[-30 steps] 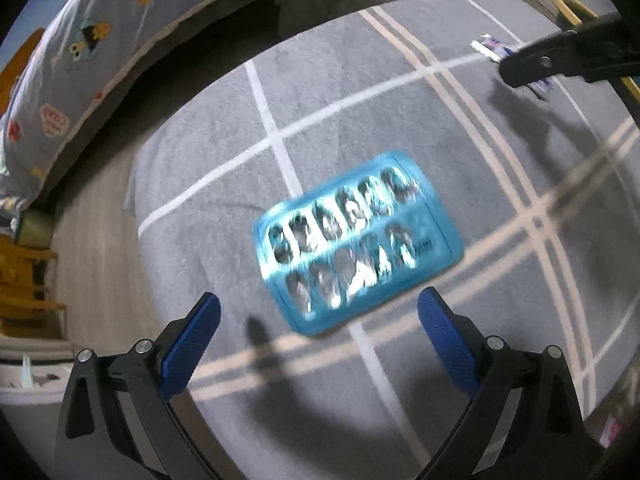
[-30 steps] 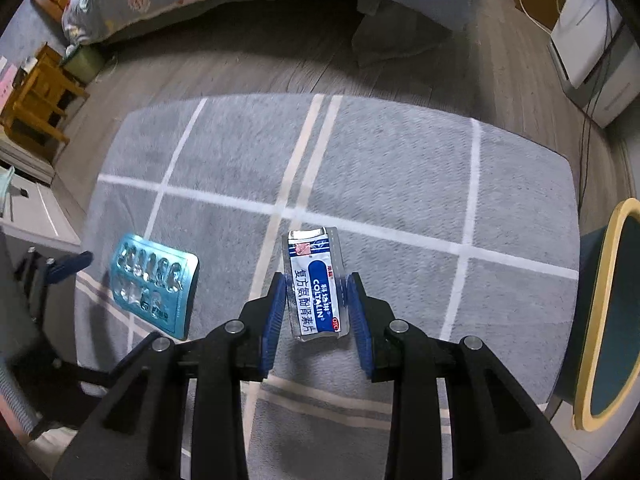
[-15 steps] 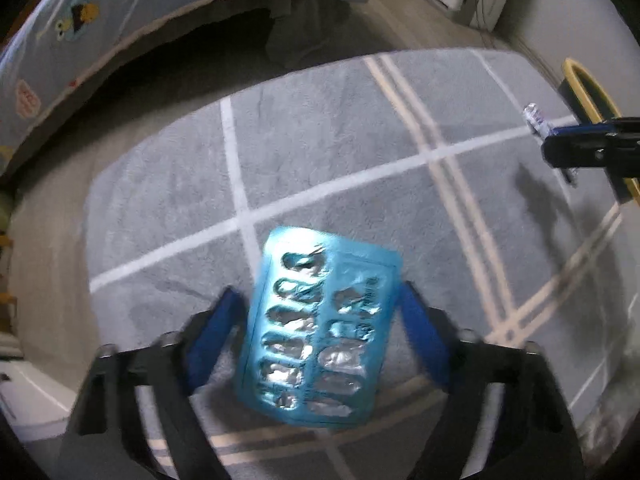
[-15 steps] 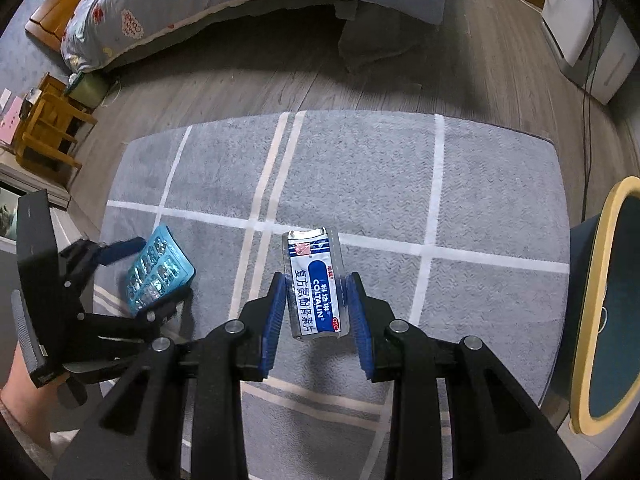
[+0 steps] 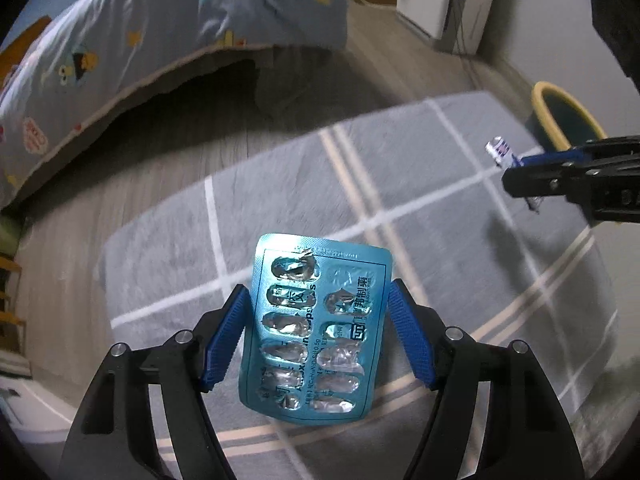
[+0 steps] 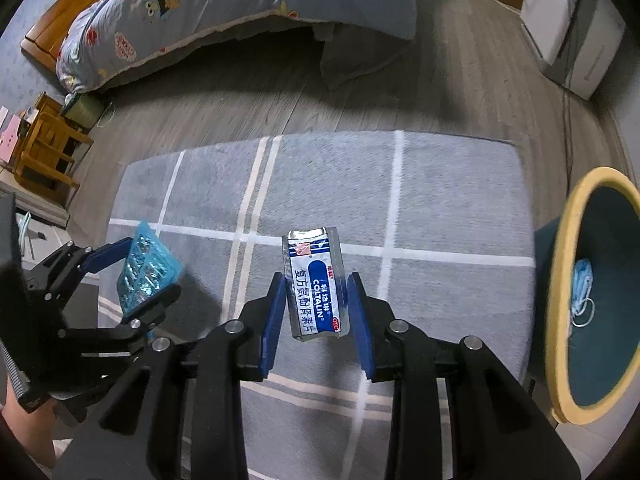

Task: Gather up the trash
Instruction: 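Carry the blister pack and COLTALIN packet over the bin with both tools, then open both tools to drop the blister pack and packet into the bin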

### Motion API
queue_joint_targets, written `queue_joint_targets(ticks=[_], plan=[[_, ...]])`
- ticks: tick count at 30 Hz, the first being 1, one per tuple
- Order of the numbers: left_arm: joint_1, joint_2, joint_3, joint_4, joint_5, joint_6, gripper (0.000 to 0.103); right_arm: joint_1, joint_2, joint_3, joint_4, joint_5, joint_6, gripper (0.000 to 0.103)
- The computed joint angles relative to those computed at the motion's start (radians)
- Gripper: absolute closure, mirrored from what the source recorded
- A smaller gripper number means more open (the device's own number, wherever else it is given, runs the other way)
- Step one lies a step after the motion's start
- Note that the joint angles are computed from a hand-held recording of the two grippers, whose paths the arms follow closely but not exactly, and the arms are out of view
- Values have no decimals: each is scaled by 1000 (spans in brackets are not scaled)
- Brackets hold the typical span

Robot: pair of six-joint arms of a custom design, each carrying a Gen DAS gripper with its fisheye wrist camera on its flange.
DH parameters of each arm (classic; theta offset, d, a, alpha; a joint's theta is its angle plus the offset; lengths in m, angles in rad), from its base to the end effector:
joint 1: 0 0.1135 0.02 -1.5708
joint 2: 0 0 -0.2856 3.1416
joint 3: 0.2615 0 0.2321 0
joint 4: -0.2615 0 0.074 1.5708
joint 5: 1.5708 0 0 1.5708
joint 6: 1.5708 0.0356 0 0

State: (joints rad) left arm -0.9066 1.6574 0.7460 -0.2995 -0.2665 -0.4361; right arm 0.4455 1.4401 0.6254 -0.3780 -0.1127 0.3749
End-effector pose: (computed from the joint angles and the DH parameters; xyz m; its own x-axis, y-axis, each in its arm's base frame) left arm 0.1724 -0.2050 0.1562 -0.8196 0.3860 -0.4233 0.3930 0.9165 0.0746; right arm 0.1974 0.0987 0.1731 -0.9509 -0.0509 -0.3052 -0.1262 0.9644 0.2324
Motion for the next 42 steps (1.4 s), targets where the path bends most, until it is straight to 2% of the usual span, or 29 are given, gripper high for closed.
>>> queue_joint_targets(ticks=[6,10,17,23,27,33,42], plan=[[-59,-52,63,-46,-27,-24,31,-99,-121,-16,-63,13,-49,72],[-110,-16,164,-70,-42,-30,31,-225,-185,-36,-98,-15,-113,72],[-212,123,389,-101,-53,-21,31,-619,-244,-49,-182,-118,-373,72],[-275,298,614,-134,-32,18,31,-1011,-169,-14,-235,-231,-630,72],[-307,407,757,-161,-12,43,31,-1184,-103,14,-243,-260,-754,72],[-332,537,950,-196,19,66,31,-1342,5,60,-232,-268,-856,72],[-343,692,1172,-225,65,79,31,-1453,102,97,-196,-268,-925,72]])
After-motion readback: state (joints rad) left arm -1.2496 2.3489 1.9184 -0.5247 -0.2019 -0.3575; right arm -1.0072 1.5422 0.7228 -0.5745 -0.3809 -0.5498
